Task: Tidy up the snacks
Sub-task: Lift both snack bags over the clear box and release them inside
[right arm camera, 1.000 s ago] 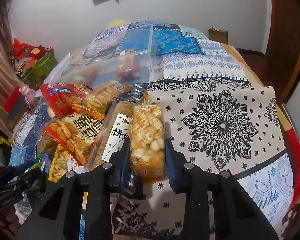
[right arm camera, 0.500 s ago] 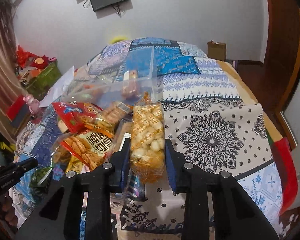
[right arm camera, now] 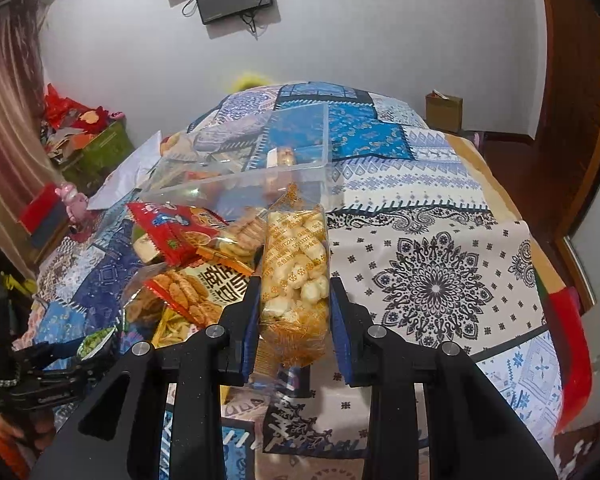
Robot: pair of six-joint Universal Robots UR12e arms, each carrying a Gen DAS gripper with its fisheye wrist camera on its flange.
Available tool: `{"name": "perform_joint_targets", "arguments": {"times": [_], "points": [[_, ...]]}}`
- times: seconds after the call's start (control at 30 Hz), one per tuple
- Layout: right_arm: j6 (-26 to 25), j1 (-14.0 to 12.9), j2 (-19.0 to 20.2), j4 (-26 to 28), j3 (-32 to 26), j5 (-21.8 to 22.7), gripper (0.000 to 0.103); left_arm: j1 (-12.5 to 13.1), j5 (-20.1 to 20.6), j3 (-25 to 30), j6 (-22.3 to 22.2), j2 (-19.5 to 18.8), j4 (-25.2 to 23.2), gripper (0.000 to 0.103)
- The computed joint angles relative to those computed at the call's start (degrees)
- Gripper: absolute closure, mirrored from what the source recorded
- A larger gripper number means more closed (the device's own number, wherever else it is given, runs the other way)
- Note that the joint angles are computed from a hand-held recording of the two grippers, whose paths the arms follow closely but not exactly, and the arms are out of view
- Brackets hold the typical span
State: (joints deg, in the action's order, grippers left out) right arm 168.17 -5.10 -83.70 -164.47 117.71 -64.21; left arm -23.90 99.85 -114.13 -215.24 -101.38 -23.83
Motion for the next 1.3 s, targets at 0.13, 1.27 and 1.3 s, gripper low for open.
{"name": "perform_joint_targets", "arguments": {"times": [0.13,1.27,1.3], "points": [[0.15,0.21,-0.05,-0.6,-0.16,0.57,0.074,0.43,-0.13,-0.61,-0.9,0.5,1.12,0.057],[2.57,4.48,8.38,-6.45,-11.98,3.5,0.074,4.84,3.07,16.16,10.8,-7.08,10.19,0.057],[2.42,4.67,8.9,-5.99,-12.63,3.52,0.074,4.91,3.03,16.62,11.18,-7.52,10.01,0.057]]}}
